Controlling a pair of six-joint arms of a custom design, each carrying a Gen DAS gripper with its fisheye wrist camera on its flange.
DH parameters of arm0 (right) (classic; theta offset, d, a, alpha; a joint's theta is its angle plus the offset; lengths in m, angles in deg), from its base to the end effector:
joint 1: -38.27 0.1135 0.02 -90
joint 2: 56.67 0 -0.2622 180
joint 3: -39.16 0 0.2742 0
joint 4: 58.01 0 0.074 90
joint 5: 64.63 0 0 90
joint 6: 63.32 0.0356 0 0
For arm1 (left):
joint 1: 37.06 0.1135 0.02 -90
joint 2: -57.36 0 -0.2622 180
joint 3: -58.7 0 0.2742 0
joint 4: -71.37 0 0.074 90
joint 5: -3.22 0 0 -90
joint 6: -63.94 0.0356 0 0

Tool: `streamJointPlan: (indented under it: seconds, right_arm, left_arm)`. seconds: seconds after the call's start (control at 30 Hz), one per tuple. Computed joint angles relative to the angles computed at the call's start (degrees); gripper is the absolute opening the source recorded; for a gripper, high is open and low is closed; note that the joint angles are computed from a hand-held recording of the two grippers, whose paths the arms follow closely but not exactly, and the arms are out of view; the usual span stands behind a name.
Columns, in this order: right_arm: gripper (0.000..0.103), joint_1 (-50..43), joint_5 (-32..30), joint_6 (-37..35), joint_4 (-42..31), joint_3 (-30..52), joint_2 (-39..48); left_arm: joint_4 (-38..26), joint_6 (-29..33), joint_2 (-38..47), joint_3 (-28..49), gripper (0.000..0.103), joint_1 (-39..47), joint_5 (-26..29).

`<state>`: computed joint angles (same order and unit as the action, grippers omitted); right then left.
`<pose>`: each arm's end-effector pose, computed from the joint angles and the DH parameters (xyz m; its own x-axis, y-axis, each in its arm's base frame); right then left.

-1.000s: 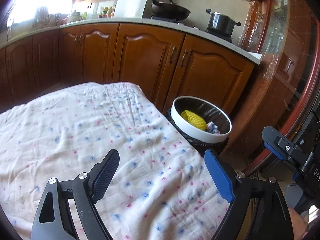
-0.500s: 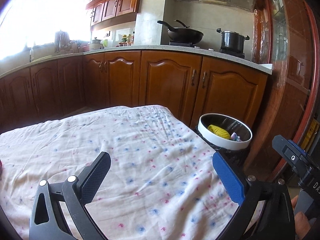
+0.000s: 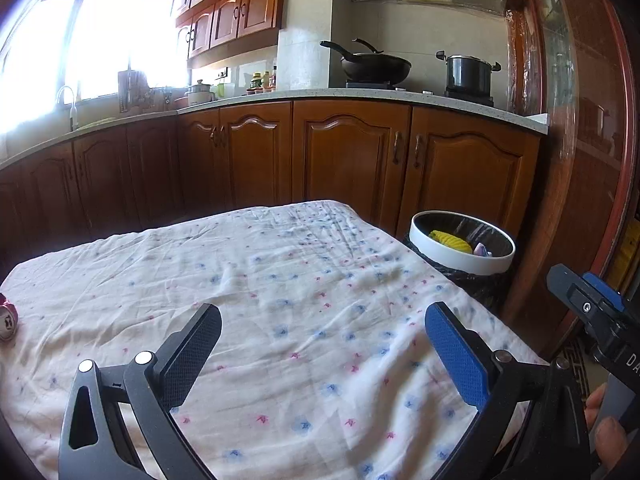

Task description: Collect trash

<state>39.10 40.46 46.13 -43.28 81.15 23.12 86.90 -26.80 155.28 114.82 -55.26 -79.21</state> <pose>0.2900 -0.0051 0.1610 -0.2944 0.3173 -0.9015 0.3431 0.9155 0.2102 0.3391 -0.1164 0.1421 -0.4259 0.1265 -0.8959 0.4164 0.9065 -0.0699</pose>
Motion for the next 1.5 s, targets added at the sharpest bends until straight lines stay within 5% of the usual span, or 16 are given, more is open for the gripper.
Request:
streamJointPlan:
  seconds: [0.53,1.5]
  right_arm:
    - [0.103,3.3,5.1,-1.6,-1.2,-1.9,-3.9]
    - [0.103,4.0,5.2,-0.6,-1.2,-2.6,-5.3]
  left_arm:
    - [2.5,2.4,-0.7,-2.3,0.102,2.9,4.1]
    - [2.5,4.3,0.4,-1.1,0.102,5.5,8.6]
